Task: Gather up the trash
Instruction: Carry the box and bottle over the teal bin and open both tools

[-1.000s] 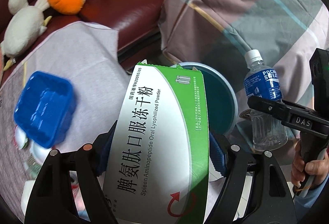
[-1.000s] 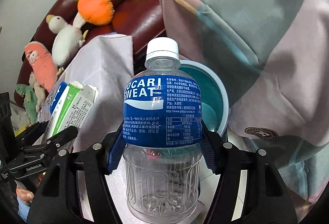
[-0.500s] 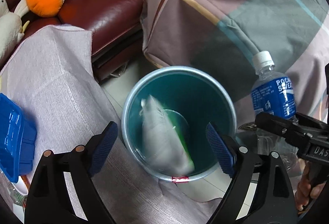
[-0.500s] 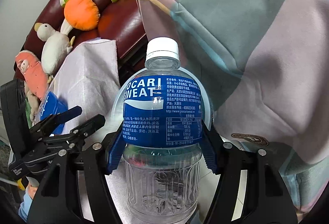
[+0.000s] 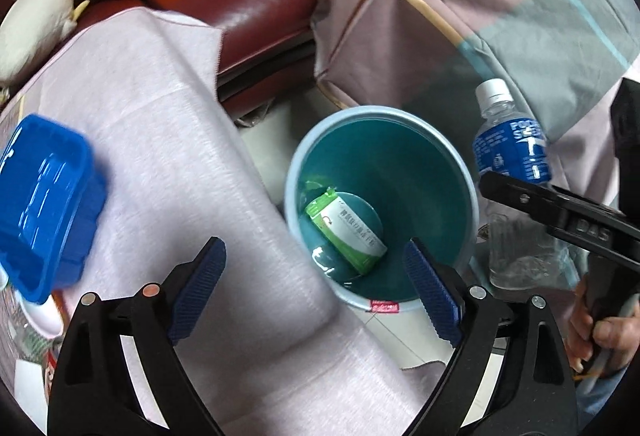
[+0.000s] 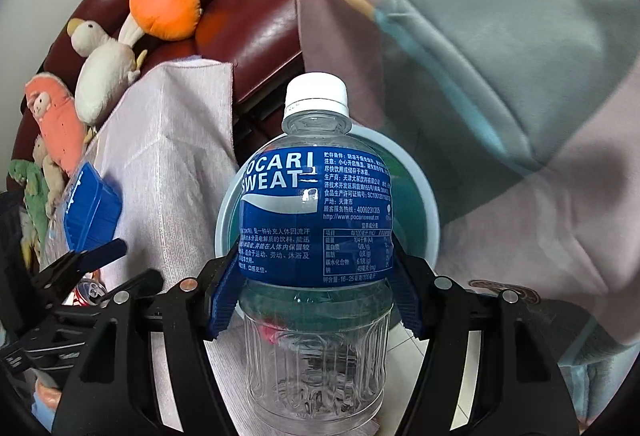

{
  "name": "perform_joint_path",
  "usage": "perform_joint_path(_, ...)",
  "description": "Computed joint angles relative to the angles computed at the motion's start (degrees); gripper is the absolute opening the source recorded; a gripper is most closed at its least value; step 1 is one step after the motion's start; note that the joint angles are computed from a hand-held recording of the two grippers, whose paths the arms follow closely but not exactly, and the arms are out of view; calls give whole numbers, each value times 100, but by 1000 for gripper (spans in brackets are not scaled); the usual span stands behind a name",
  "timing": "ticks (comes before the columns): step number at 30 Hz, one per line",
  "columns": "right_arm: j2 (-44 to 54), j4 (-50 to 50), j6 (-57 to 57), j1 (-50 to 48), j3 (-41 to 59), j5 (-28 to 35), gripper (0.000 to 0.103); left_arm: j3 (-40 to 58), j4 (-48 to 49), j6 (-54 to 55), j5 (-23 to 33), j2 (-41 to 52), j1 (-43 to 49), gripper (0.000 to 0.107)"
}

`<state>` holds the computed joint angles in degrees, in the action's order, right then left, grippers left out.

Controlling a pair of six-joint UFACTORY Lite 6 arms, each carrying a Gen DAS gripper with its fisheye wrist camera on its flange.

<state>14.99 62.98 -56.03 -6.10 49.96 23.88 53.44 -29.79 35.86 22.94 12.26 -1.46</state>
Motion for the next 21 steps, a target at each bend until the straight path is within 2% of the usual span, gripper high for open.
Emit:
perform_joint_path(2, 86, -86, 143, 142, 86, -99, 63, -136, -62, 156, 45, -196, 168, 92)
perform_joint_path(4, 122, -161, 289, 218, 137, -117, 74, -199, -129, 272, 99, -305, 300, 92)
perform_joint_path(10, -201, -626, 913, 410, 19, -236, 76, -350, -452, 723, 364, -578, 693, 92)
perform_joint_path(21, -1160, -2380, 3065, 1015, -416, -297, 81, -970, -886, 1555, 931, -1542, 1577, 93)
